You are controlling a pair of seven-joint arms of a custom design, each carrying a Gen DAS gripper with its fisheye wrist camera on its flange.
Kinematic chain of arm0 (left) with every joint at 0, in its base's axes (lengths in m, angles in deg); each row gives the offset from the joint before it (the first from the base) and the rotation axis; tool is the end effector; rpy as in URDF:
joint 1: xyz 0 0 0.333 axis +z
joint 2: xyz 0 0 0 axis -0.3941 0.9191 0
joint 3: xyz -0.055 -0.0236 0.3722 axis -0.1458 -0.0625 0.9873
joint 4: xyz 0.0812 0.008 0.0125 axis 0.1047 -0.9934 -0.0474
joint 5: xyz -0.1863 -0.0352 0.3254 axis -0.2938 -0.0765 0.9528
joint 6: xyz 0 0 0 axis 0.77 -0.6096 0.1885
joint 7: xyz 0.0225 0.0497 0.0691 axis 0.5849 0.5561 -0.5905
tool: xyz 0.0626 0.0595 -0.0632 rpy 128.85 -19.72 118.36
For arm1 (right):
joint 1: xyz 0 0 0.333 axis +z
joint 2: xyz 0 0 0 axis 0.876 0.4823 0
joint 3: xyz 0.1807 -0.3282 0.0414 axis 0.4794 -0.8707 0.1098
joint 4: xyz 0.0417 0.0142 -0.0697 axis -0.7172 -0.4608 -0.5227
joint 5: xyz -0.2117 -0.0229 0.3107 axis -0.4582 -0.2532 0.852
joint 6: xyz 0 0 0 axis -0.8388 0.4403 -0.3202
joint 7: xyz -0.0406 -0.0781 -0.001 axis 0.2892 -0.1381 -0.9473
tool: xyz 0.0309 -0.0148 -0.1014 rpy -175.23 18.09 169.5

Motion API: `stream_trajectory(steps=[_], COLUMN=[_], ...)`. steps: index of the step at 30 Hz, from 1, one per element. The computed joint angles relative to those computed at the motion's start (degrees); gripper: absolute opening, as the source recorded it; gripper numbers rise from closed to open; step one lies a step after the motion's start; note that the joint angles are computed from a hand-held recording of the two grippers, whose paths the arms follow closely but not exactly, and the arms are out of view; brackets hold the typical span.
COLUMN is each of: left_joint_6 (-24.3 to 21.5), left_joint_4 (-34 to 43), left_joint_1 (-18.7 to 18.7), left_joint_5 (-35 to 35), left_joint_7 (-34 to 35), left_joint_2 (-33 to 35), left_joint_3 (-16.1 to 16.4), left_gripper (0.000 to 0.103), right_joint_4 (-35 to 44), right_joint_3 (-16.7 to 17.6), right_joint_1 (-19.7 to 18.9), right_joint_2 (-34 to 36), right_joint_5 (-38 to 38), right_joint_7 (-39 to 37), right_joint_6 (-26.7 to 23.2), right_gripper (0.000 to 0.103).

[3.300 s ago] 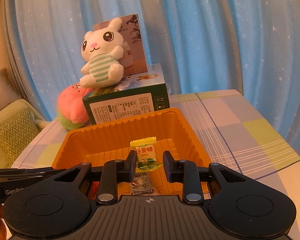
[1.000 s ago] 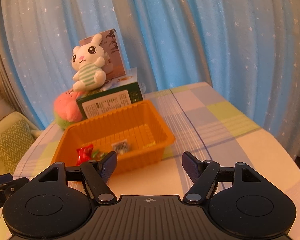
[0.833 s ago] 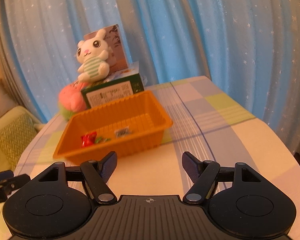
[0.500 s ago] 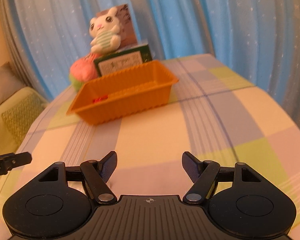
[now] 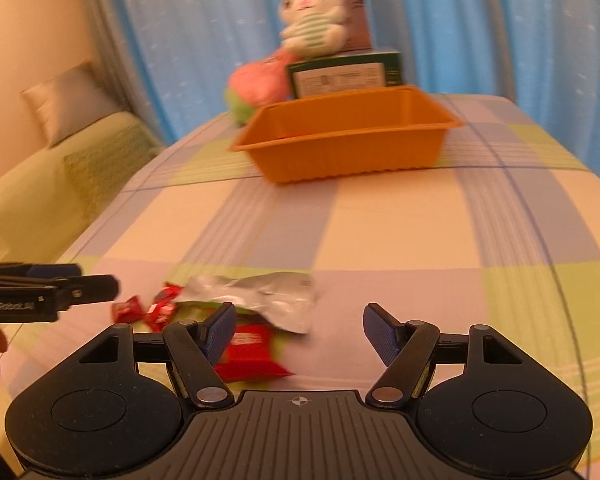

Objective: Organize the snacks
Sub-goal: 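Move both tools back toward the remaining red candies on the table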

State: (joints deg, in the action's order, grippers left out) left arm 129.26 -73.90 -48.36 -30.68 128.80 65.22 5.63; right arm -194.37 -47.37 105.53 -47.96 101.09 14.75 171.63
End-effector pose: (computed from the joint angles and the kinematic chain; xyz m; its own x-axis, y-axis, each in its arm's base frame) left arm 0.7168 -0.4618 0.3552 -0.5214 -0.8488 0.0873 -0.6045 0.2953 -0.7398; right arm 0.6166 0.2826 0.3418 -0.0822 -0.9567 -0.2793 -0.6254 0.2677 -0.7329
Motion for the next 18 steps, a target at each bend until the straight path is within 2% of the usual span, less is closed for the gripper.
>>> stream_trajectory(steps=[2,4,7,9,13,18], left_joint_6=[-0.13,-0.38,-0.74,-1.19,-2.04,-2.41], left_joint_4=[0.39,0.56,0.71,1.28,2.29,2.20], left_joint_1=[-0.15,0.00,0.41,0.61,0.99,0.93], left_joint_5=[0.15,-0.02,-0.54,-0.84,-1.73,-2.55], left_joint_7=[0.23,0.46,0.98,1.68,3.31,3.92], left_joint_2=[0.23,0.39,0.56,0.87,1.57,1.60], left_joint_3=[0.13,-0.17,-0.92,-1.44,-2.54,-2.44], left_gripper=[0.077,0.077,0.077,0.077,0.077,0.077], right_joint_4=[1.13,2.38,2.41,2.04,1.83,2.45], right_joint_3=[0.20,-1.45,1.50,1.71,4.89,4.68], right_joint_1=[-0.31,0.46,-2.43,-2.79,-5.63,-5.52], right_joint_2=[0.58,1.60,1.78,1.51,1.06,1.62], right_joint_5=[-1.09,-2.40,-5.37,-7.33,-12.05,-15.26], right_joint_7=[-0.54,0.14,1.81,2.60,3.18,3.58], right_joint_6=[-1.68,-5.08,-5.07,-5.47,-5.33,-6.05], right_gripper=[0.063,0.056,0.055,0.054,0.051,0.048])
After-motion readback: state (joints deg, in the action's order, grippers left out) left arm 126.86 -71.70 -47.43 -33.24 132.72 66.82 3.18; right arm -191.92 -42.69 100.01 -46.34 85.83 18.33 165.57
